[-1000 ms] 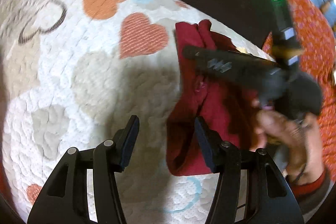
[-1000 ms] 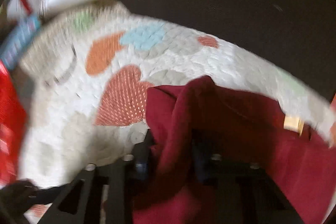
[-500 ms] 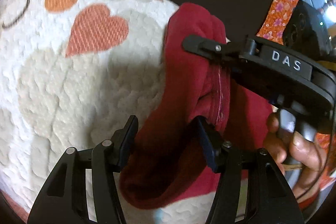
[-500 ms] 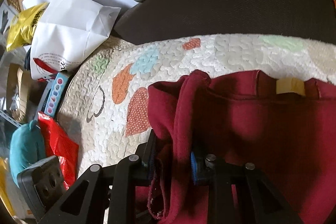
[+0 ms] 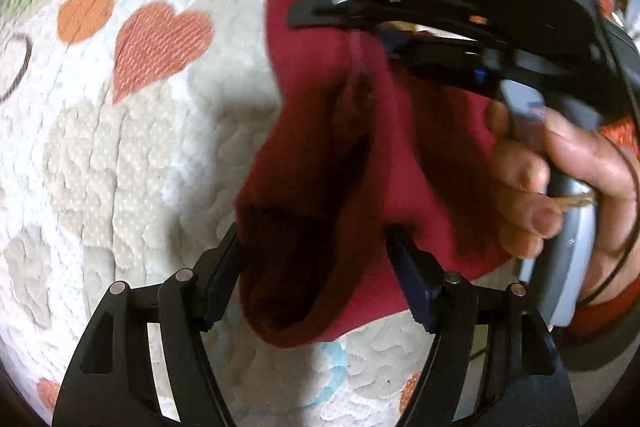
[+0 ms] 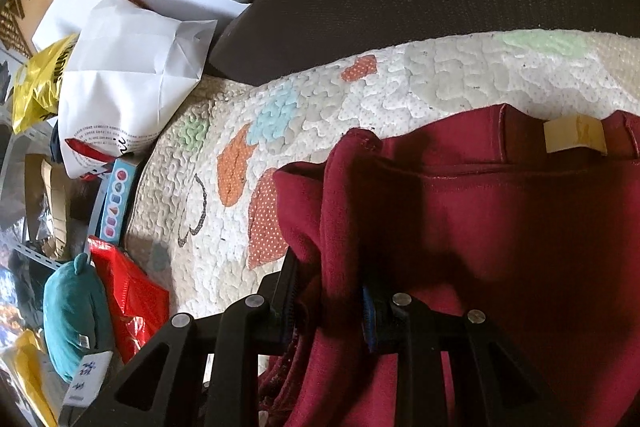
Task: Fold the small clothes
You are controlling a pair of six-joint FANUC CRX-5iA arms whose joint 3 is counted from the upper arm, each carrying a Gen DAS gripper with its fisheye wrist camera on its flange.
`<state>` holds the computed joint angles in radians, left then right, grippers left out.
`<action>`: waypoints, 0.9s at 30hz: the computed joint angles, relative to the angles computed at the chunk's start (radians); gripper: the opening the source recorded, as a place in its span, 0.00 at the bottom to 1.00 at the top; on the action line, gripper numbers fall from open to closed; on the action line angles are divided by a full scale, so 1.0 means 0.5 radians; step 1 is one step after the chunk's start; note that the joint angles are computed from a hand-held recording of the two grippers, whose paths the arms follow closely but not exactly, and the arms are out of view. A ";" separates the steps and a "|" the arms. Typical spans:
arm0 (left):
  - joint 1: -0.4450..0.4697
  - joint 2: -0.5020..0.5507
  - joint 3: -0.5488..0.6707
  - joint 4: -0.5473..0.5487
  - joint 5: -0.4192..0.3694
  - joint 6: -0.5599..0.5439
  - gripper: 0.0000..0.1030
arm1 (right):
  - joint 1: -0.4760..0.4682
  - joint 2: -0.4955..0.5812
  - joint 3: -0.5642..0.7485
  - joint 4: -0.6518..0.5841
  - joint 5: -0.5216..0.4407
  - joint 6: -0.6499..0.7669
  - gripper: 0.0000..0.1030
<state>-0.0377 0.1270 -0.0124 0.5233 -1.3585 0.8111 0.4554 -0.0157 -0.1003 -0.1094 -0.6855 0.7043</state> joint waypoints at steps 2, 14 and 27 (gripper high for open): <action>-0.005 -0.026 -0.038 0.035 0.055 -0.025 0.68 | 0.021 -0.022 -0.033 0.072 0.016 -0.031 0.24; -0.217 -0.231 -0.232 0.688 -0.228 -0.138 0.44 | 0.055 -0.639 -0.426 0.664 -0.100 -0.205 0.21; -0.630 -0.145 -0.215 0.542 -0.180 -0.051 0.44 | -0.344 -1.009 -0.859 0.637 -0.386 -0.351 0.17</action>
<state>-0.3526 0.0544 -0.1200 0.7941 -1.4486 0.7858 0.2833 -0.5203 -0.5298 0.2093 -0.8783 0.5288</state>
